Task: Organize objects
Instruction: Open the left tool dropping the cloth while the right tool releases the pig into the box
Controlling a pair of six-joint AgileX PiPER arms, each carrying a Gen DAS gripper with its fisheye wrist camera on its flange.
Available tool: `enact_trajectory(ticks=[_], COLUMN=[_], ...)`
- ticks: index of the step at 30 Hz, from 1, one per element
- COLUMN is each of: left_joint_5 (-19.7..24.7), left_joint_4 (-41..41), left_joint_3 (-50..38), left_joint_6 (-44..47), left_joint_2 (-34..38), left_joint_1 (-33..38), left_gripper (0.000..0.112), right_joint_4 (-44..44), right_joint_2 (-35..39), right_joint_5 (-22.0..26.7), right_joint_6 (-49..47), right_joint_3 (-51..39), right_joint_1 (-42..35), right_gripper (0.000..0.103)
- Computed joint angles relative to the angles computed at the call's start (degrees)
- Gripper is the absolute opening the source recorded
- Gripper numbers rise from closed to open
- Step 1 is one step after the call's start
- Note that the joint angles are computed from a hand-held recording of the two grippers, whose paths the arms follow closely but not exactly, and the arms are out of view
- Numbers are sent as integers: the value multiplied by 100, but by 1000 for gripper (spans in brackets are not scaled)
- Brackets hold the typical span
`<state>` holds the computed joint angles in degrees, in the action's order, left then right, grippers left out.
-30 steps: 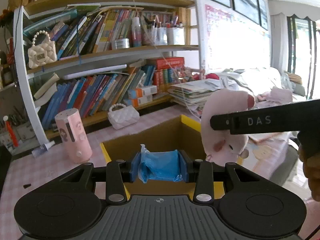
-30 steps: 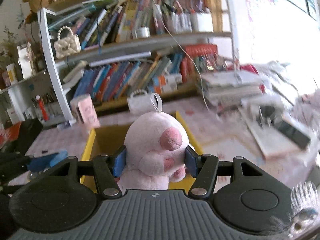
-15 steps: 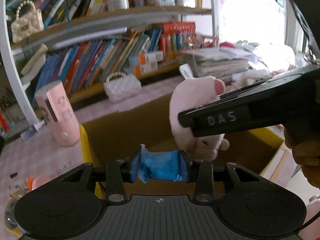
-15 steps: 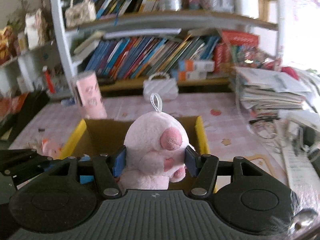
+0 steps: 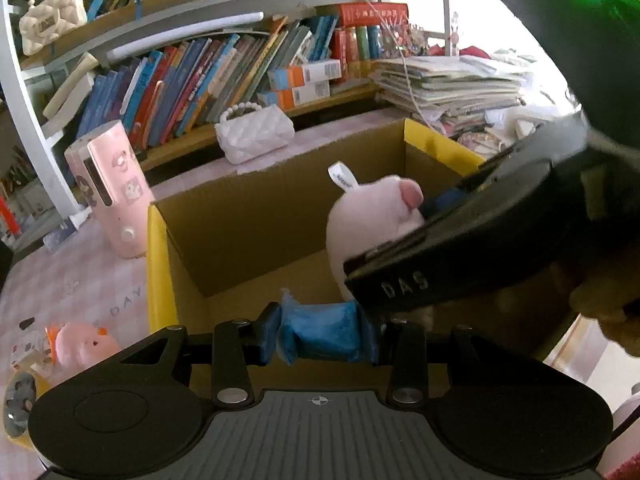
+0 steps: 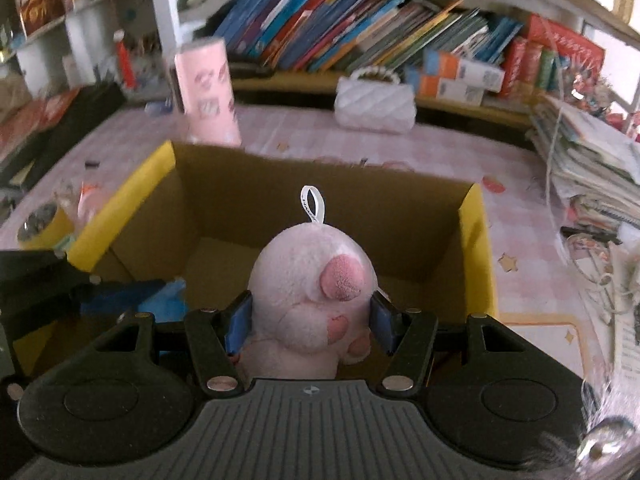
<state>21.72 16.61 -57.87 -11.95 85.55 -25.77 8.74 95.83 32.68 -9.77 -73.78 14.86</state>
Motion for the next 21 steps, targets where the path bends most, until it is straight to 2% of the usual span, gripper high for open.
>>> enact_trajectory(ticks=[6, 9, 11, 12, 14, 16, 21], left_joint_5=[39, -5, -15, -29, -110, -99, -10], left_joint_4=[326, 551, 1031, 1326, 1691, 1944, 2569], left_joint_3=[26, 61, 121, 169, 290, 367, 632], left_joint_6=[-380, -651, -1140, -1437, -1786, -2044, -2700], left_joint_2=[-17, -72, -137, -189, -322, -460, -931], left_joint_1=[-56, -78, -165, -207, -244, -279, -367], left_gripper=[41, 46, 65, 69, 71, 72, 81], right_joint_4=[124, 196, 259, 277, 533, 28, -593], right_joint_2=[68, 40, -31, -77, -195, -393, -918], right_joint_5=[199, 143, -9, -88, -198, -469, -931], right_joint_6=[-43, -95, -108, -78, -229, 319, 1218], right_joint_3=[-130, -86, 21, 74, 199, 390, 824], right_joint_1=[-58, -73, -86, -92, -132, 10, 176], right_gripper=[59, 61, 63, 65, 70, 84, 83])
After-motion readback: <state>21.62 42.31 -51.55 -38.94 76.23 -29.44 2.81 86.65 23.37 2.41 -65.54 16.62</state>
